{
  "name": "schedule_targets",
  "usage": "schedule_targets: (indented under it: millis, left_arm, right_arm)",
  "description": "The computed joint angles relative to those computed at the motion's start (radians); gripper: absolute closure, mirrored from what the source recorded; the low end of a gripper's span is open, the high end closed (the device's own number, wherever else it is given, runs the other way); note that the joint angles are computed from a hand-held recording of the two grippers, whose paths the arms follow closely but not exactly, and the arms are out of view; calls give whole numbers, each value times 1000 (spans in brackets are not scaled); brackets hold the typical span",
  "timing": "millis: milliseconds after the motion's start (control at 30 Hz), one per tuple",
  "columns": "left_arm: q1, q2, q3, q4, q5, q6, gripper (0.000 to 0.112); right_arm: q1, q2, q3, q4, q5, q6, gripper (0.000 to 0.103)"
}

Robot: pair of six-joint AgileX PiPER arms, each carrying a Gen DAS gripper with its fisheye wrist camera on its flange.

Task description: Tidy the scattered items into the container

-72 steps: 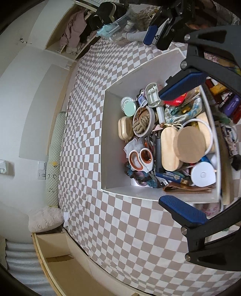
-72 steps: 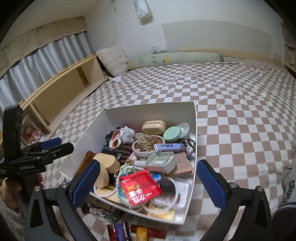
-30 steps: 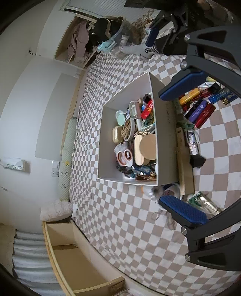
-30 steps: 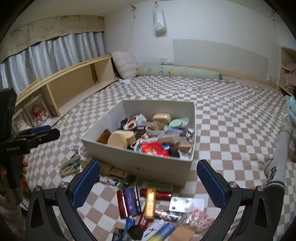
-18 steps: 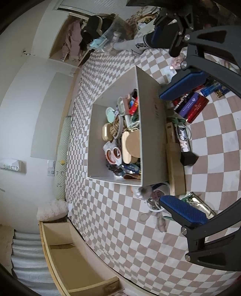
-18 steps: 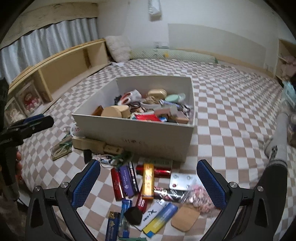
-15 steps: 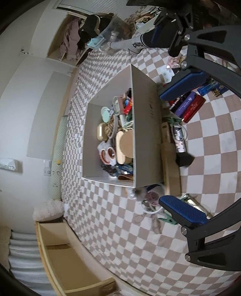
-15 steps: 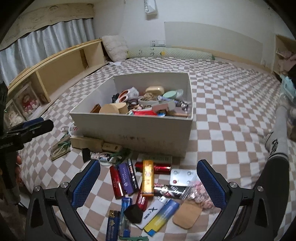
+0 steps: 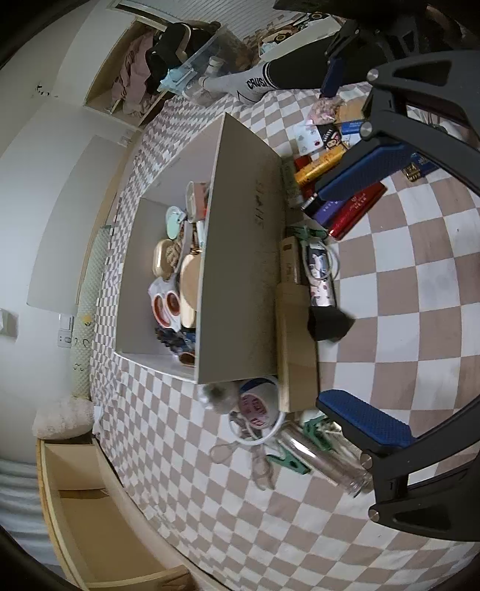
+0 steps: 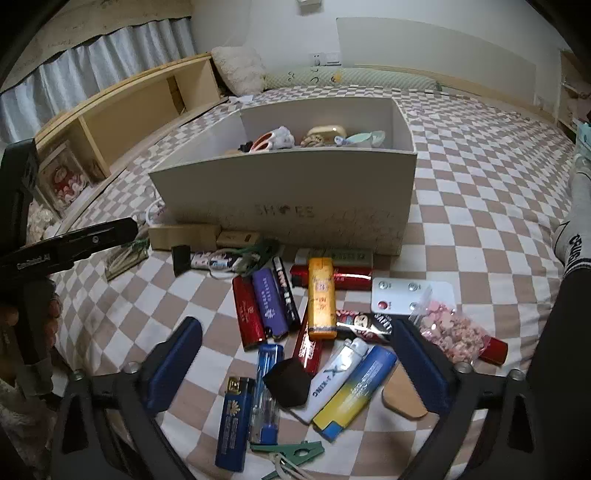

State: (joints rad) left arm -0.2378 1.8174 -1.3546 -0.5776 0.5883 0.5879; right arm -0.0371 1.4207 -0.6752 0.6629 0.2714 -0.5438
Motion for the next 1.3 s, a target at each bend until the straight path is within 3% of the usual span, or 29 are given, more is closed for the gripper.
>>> schedule_targets:
  millis: [200,300,433,567,633,767,833,1067,1133,1167,1300]
  left_arm:
    - [-5,18,28,11,-31,-11,10]
    - [-1,24,43,-9,-43,4,10]
    - [3,36,55,-26,-55,19,10]
    - [1,51,60,-26,-70,24,10]
    - [0,60,59,-28,-76,28,10]
    - [-1,86,42,-33,-72,35,10]
    - [-3,104,23,-25,-67,29,10]
    - [-5,173,-53,1,-44,-15,11]
    - [-4,187,-66,0,-47,-25,25]
    - [-6,193,-73,16,-46,-44,37]
    - [-6,215,-96,39,-42,-76,38]
  right_arm:
    - [-27,37,4,93,50,-87,27]
    - [-46,57,3,177,91,-174,41]
    - [-50,84,4,211,119,-212,50]
    - [-33,101,2,187,110,-196,51]
    - [-28,111,-3,171,111,-179,59]
    - [-10,114,-3,110,94,-121,62]
    - [-2,115,-3,85,89,-94,70]
    - [-18,116,-3,121,108,-136,71]
    - [-30,121,-4,154,120,-166,71]
    - [-38,123,-5,172,128,-183,71]
    - [-41,126,-8,176,134,-185,71]
